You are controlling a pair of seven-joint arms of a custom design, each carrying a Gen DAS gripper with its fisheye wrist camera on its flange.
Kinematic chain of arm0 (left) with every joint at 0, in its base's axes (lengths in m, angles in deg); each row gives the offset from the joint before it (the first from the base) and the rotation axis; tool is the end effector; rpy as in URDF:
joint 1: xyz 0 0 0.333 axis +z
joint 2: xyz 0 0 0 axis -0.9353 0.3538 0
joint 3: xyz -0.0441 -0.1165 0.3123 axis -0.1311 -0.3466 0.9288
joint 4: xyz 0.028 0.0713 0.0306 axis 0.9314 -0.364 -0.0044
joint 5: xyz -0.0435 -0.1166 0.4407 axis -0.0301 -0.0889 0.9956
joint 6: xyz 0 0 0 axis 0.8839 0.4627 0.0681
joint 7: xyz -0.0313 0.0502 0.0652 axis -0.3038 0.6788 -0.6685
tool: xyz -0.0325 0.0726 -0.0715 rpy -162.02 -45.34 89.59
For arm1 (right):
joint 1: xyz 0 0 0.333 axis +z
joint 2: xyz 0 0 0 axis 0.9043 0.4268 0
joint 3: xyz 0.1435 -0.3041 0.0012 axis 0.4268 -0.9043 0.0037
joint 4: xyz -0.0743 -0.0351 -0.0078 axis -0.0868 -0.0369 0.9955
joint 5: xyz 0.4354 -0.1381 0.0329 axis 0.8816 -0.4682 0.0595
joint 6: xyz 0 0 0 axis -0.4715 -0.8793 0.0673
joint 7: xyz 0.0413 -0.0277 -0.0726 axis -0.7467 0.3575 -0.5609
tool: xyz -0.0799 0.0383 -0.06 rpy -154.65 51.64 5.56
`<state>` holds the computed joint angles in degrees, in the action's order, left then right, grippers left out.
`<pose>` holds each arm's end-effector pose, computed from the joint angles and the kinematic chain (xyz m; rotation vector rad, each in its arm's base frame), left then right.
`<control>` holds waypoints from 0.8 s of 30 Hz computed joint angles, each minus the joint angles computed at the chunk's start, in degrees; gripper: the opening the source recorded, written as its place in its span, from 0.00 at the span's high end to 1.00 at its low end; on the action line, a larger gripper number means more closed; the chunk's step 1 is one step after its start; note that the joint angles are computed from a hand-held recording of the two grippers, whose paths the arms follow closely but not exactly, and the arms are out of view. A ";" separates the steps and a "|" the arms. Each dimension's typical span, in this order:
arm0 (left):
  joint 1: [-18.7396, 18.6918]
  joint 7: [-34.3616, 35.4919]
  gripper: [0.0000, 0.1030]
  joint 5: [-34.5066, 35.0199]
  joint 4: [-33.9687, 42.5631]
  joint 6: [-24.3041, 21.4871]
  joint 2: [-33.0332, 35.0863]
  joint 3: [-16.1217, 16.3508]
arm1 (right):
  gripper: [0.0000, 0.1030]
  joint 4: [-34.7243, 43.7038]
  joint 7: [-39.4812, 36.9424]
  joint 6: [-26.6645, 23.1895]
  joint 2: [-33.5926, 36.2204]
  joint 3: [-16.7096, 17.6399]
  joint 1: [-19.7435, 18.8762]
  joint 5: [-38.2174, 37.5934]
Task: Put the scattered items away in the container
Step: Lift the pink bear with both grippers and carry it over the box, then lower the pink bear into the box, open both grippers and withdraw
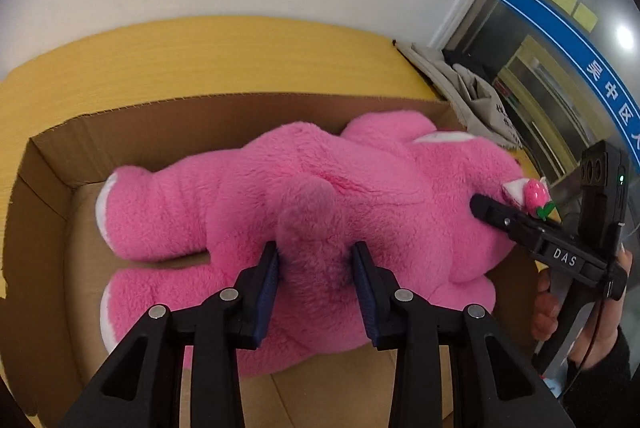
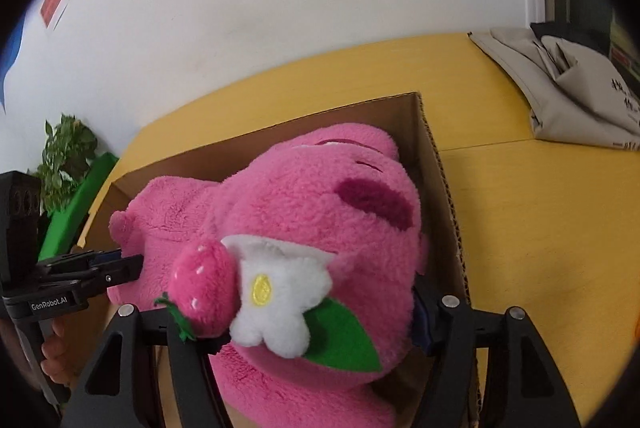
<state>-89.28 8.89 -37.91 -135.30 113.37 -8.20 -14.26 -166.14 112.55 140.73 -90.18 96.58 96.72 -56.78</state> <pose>0.3776 -0.2735 0.4543 -2.1912 1.6966 -0.8654 0.4641 0.4058 0.4270 -1.9693 1.3442 -0.1088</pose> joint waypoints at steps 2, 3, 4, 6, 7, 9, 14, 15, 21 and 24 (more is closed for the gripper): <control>-0.26 0.10 0.60 -0.13 0.27 -1.06 -0.12 -0.05 | 0.21 -0.66 1.77 -0.27 -0.60 -0.15 -0.23 -0.78; -0.23 -0.14 0.59 0.06 0.56 -2.11 -0.55 -0.46 | 0.20 -0.90 2.20 -0.91 -0.99 -0.18 -0.28 -1.30; -0.22 -0.74 0.59 0.39 0.54 -3.65 -1.83 -1.12 | 0.18 -1.26 3.39 -1.73 -1.74 -0.16 -0.42 -2.73; -0.01 -2.31 0.59 1.43 1.06 -6.39 -4.04 -2.52 | 0.16 -2.79 7.13 -2.76 -4.16 0.27 -1.00 -7.18; -0.54 -3.06 0.59 1.76 0.15 -7.71 -7.00 -2.99 | 0.16 -4.08 10.86 -2.87 -6.16 1.18 -1.88 -11.89; -1.03 -5.72 0.58 3.44 0.19 -10.46 -11.98 -5.62 | 0.16 -7.69 12.53 -0.85 -11.43 2.31 -2.20 -16.06; -3.38 -14.76 0.14 10.00 7.21 -29.97 -21.59 -17.84 | 0.11 -18.20 14.18 -0.19 -29.66 7.57 -3.19 -18.73; -4.21 -16.32 0.10 10.77 9.17 -34.20 -22.16 -20.17 | 0.11 -19.98 14.52 -0.50 -33.08 8.26 -2.38 -18.68; -9.52 -27.23 0.06 10.87 15.80 -51.32 -21.78 -29.30 | 0.11 -28.03 22.28 -5.50 -52.13 15.32 -0.53 -18.18; -11.11 -32.50 0.06 10.64 18.20 -56.78 -19.35 -32.76 | 0.11 -30.05 27.34 -10.74 -58.70 17.86 0.61 -19.14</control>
<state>-100.39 -23.61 -27.26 -117.10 56.59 -27.56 -47.02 -196.19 139.88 129.99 -148.88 114.44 97.32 -75.92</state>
